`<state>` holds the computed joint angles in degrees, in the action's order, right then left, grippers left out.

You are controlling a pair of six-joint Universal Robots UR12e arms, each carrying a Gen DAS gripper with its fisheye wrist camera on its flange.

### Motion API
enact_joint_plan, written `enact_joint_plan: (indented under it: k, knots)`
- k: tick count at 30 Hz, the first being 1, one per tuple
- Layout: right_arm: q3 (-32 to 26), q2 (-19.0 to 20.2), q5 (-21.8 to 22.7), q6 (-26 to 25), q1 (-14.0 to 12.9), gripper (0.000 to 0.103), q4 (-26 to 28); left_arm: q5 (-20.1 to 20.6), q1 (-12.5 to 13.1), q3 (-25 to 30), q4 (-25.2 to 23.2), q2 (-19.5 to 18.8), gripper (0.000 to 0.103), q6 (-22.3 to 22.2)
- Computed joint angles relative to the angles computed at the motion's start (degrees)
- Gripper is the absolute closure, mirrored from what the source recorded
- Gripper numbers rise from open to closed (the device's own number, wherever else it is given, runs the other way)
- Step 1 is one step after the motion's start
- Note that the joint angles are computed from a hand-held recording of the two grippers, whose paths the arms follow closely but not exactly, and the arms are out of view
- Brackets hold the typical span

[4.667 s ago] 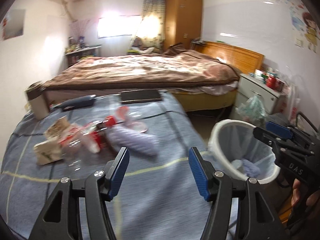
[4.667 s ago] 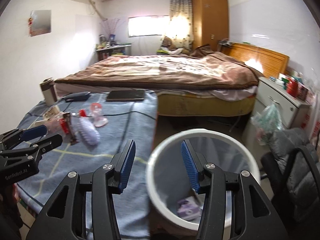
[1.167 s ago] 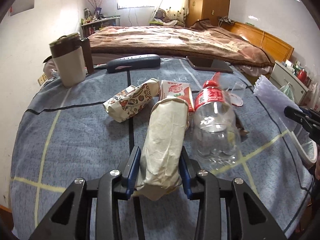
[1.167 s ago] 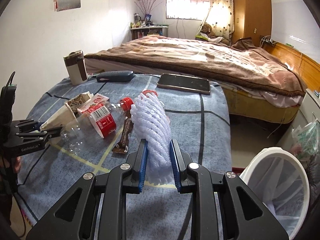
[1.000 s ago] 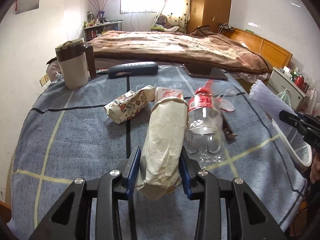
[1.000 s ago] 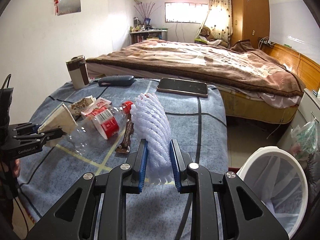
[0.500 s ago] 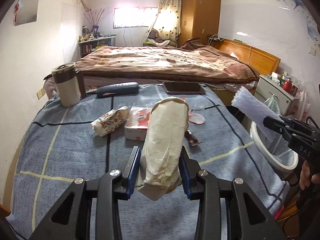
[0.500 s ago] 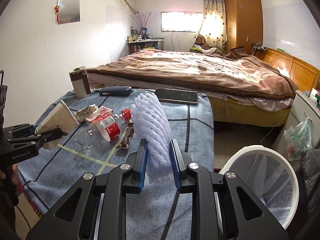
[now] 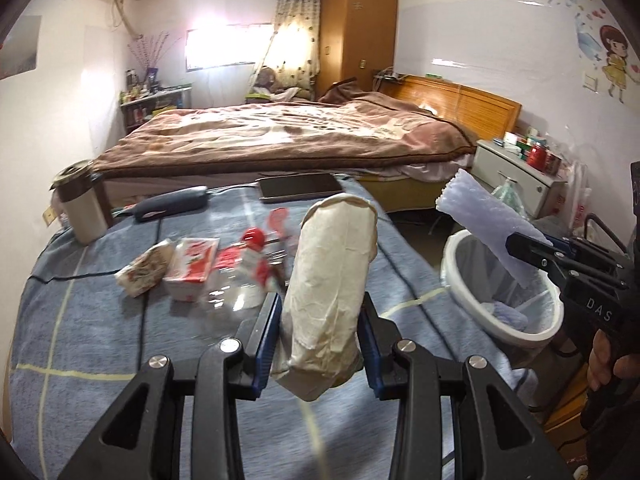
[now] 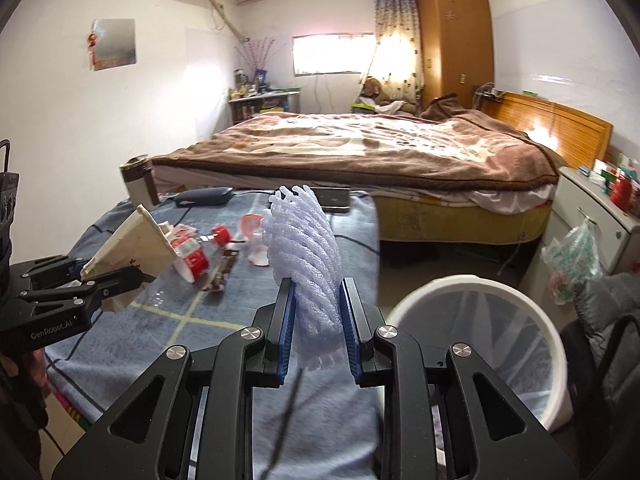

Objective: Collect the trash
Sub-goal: 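Carry the foam sleeve and tissue packet over the bin and open both tools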

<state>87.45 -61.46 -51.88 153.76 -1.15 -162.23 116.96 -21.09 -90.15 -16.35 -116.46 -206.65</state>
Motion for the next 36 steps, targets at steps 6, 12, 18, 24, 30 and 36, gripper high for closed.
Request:
enact_joint_plan:
  k: [6, 12, 18, 24, 30, 36]
  knots:
    - [-0.21, 0.37, -2.04, 2.76, -1.08, 0.078, -1.80, -2.23, -0.66, 3.84, -0.13, -2.53, 0.064, 1.71]
    - [-0.64, 0.88, -5.40, 4.53, -2.17, 0.078, -2.19, -6.05, -1.28, 9.16, -0.73, -6.01, 0.064, 4.01]
    - [-1.31, 1.57, -9.49, 7.17, -3.05, 0.078, -2.27, -8.39, -1.90, 15.54, -3.68, -9.85, 0.064, 5.97]
    - [-2.12, 2.39, -13.12, 7.80, -3.44, 0.078, -0.58, -10.27, -2.66, 21.10, -7.43, -13.47, 0.064, 7.22]
    - [-3.33, 3.29, -17.16, 7.59, -3.40, 0.078, 2.50, -12.01, -3.14, 25.27, -10.46, -16.21, 0.063, 7.80]
    - [-4.10, 3.68, -19.53, 6.41, -3.29, 0.077, 5.53, -11.98, -3.35, 28.04, -13.03, -17.95, 0.061, 8.10]
